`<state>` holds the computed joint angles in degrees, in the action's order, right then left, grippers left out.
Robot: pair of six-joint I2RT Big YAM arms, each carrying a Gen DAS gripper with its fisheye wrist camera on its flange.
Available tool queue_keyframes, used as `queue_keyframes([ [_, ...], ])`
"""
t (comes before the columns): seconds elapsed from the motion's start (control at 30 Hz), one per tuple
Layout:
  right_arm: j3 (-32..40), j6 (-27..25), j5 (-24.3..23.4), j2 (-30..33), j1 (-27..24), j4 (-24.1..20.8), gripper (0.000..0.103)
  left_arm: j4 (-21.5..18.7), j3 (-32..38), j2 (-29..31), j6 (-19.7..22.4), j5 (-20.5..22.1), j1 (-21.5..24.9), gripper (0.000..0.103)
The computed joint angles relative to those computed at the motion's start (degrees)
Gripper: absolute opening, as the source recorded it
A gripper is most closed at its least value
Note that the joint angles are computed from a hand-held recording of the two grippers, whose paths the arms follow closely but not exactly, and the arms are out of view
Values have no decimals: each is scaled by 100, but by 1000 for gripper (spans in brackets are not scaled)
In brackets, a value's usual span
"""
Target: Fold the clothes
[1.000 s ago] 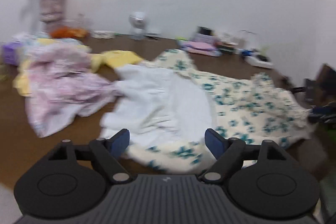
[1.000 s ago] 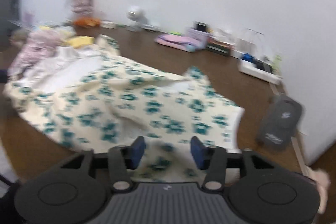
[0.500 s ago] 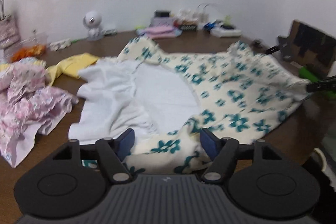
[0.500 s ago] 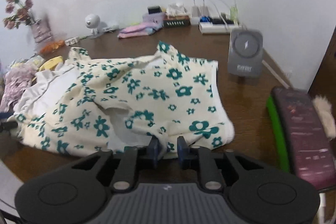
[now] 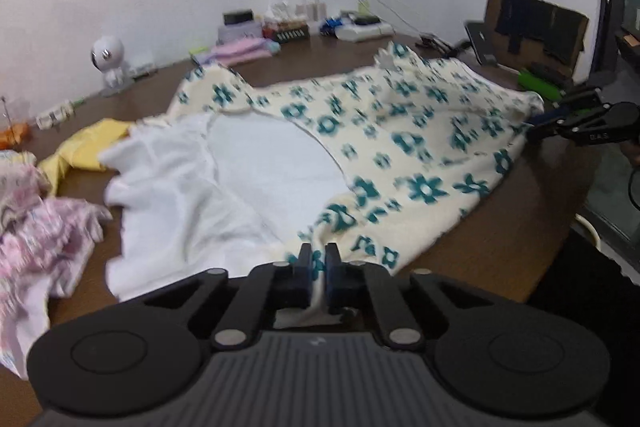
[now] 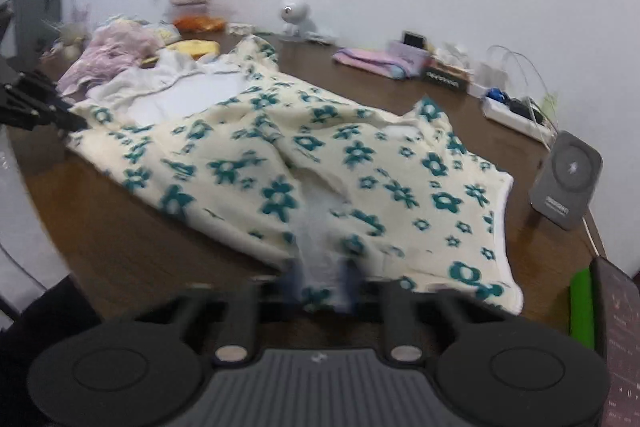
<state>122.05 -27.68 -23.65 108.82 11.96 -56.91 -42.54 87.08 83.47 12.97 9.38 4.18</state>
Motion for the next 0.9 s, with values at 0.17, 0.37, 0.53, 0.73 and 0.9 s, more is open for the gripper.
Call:
queue_keyframes([
  [0.17,449,1045,-597,162,-289,-88,1,107,174,190,-135,-199,40,9],
  [0.37,-3,315,-650,-145,-313,157,52,206,-97,-13,44,-274,47,51],
  [0.53,-56,-557,-653,-139,-383,114,66,44,-236,-243,278,205,194,74],
  [0.73,248,-695,-693,256,-292,-87,40,-283,-68,42,592,538,245,41],
  [0.9,748,-213,-1097,489,-425,-674,8,-646,133,55,533,983,358,7],
])
